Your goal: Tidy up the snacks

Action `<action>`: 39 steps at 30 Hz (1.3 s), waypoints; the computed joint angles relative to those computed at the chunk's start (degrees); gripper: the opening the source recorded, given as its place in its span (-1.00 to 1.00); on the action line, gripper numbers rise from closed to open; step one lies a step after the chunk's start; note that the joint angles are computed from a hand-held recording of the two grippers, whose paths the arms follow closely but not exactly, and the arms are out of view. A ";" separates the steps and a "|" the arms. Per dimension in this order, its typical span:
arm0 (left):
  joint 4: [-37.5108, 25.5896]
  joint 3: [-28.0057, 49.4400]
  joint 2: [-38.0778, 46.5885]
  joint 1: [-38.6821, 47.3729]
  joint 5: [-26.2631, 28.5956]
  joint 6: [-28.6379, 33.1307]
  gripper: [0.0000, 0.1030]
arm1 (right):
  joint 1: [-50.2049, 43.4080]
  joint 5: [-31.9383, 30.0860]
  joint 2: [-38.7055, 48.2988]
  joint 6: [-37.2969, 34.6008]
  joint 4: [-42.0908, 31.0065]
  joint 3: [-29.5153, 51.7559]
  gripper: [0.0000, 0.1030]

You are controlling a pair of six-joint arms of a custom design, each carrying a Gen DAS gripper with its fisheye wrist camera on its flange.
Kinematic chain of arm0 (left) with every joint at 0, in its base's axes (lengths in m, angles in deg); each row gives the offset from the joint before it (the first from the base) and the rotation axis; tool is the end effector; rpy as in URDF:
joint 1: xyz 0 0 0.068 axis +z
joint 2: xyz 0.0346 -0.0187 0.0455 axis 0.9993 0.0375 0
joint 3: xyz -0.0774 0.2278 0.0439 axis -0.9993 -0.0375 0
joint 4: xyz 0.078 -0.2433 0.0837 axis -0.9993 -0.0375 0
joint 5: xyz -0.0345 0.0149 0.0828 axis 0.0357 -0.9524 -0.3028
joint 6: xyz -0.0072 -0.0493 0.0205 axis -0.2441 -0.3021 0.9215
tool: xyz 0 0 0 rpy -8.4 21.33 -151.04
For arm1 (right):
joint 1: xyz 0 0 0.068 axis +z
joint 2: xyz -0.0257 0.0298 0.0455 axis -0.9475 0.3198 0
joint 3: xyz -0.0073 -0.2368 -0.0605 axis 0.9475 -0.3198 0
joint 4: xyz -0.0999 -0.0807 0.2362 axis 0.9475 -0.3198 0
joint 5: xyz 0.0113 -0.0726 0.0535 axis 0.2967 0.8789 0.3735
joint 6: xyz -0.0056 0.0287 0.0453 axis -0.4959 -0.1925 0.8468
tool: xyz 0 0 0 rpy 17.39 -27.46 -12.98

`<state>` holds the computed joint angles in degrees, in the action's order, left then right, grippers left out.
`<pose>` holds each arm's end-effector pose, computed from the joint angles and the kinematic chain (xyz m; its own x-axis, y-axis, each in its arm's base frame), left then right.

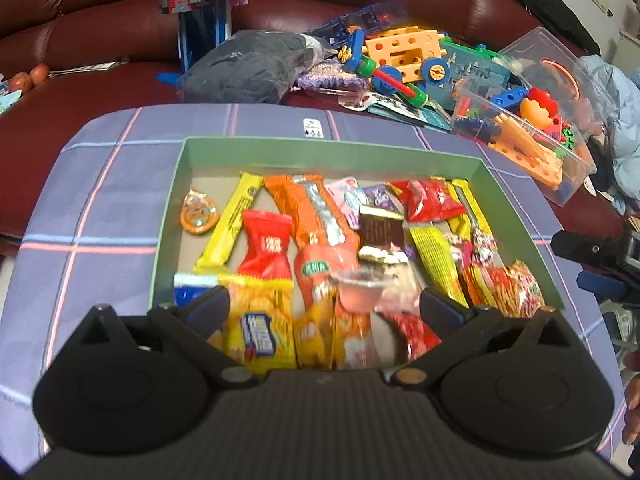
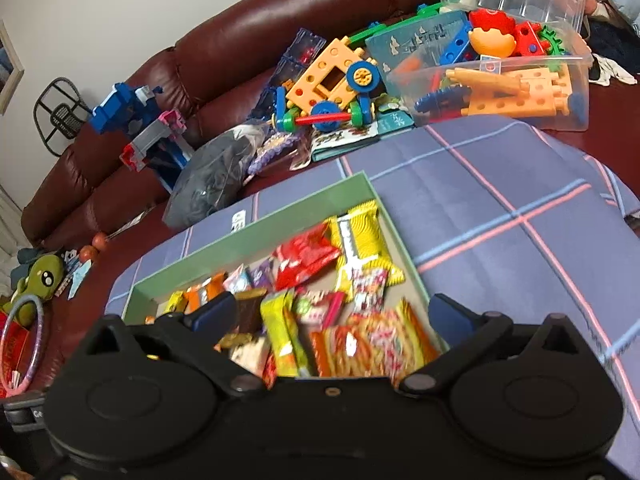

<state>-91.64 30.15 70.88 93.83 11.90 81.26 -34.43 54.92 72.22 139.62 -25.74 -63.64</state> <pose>0.2801 0.0133 0.1570 -0.7500 0.2574 -0.6093 0.4430 0.8795 -0.1737 0.1734 0.1074 0.1372 -0.4901 0.5997 -0.6326 0.4404 0.7967 0.4140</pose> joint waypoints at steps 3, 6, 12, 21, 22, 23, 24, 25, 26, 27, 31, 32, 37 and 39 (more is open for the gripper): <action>-2.56 -2.26 -3.34 2.43 0.80 2.21 1.00 | 5.17 1.83 -1.85 5.02 -4.66 0.34 1.00; -3.84 -5.12 -7.60 5.17 1.56 4.14 1.00 | 10.79 3.86 -1.96 10.25 -9.33 1.58 1.00; -9.06 -7.29 -12.92 11.82 4.34 9.10 1.00 | 21.68 8.10 -1.00 20.78 -18.75 4.99 1.00; -14.98 -9.13 -15.15 21.42 5.11 18.57 1.00 | 34.35 11.24 7.03 33.59 -30.57 12.06 1.00; -15.18 -9.38 -15.28 22.33 5.21 19.40 1.00 | 34.97 11.16 8.10 34.31 -31.35 12.90 1.00; -15.38 -9.63 -15.47 23.26 5.39 20.26 1.00 | 35.57 11.13 8.94 34.91 -32.14 13.60 1.00; -15.59 -9.84 -15.67 24.09 5.61 20.94 1.00 | 36.25 11.13 9.85 35.59 -33.07 14.38 1.00; -15.81 -9.98 -15.82 24.79 5.81 21.46 1.00 | 36.62 11.06 10.41 35.92 -33.79 14.87 1.00; -16.03 -10.03 -15.87 25.40 5.97 21.94 1.00 | 37.12 11.02 11.24 36.51 -34.62 15.61 1.00; -16.25 -10.19 -16.10 25.93 6.07 22.37 1.00 | 37.09 10.84 11.31 36.43 -34.98 15.76 1.00; -16.55 -11.05 -17.21 27.41 6.26 24.01 1.00 | 37.55 10.17 12.08 37.05 -36.08 16.31 1.00; -16.47 -11.19 -17.25 27.53 6.16 24.13 1.00 | 37.59 9.95 12.10 37.04 -35.99 16.25 1.00; -15.07 -12.18 -16.53 27.90 5.17 24.07 1.00 | 37.21 8.04 11.32 35.87 -34.77 14.74 1.00; -14.14 -12.55 -16.01 27.87 4.50 23.83 1.00 | 37.16 7.17 11.56 35.62 -34.67 14.57 1.00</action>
